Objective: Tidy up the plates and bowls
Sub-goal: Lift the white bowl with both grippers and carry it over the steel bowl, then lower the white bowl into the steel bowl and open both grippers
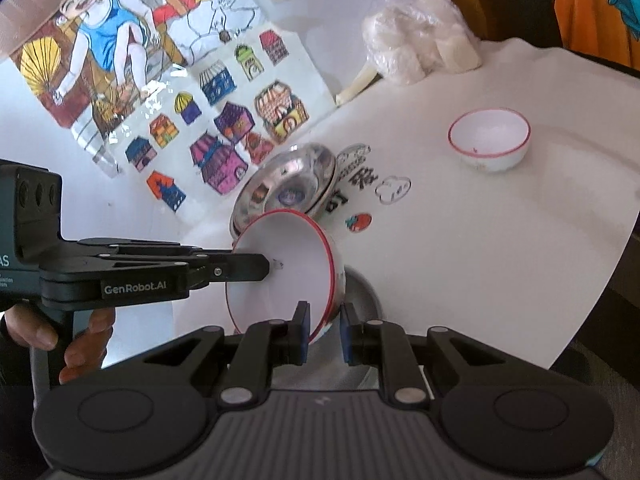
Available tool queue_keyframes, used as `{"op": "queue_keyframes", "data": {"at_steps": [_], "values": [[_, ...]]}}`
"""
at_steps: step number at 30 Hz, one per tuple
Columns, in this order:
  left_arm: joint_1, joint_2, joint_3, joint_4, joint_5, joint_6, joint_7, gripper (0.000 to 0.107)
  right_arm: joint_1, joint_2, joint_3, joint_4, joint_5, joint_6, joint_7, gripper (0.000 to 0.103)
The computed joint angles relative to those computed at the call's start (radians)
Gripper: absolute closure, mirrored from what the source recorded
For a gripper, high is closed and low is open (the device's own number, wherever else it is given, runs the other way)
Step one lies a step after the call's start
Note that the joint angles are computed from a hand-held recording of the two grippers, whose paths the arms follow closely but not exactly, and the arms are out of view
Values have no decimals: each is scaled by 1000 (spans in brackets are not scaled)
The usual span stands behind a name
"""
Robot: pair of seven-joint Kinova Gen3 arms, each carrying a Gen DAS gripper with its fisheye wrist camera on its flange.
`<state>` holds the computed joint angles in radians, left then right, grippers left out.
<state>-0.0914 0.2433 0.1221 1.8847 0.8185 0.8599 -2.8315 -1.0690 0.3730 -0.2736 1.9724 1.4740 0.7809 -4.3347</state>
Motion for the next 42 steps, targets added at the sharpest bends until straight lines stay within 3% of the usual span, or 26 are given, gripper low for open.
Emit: {"op": "queue_keyframes", "data": {"at_steps": [27,42], "values": [[62,32,9,-15,-233,-31,201,101,-11,25,59,-54,-154,-116,170,85],[60,46,24,-42,-254,-24,232,99,-29,25,95,-66,-175,-96,228,85]]}}
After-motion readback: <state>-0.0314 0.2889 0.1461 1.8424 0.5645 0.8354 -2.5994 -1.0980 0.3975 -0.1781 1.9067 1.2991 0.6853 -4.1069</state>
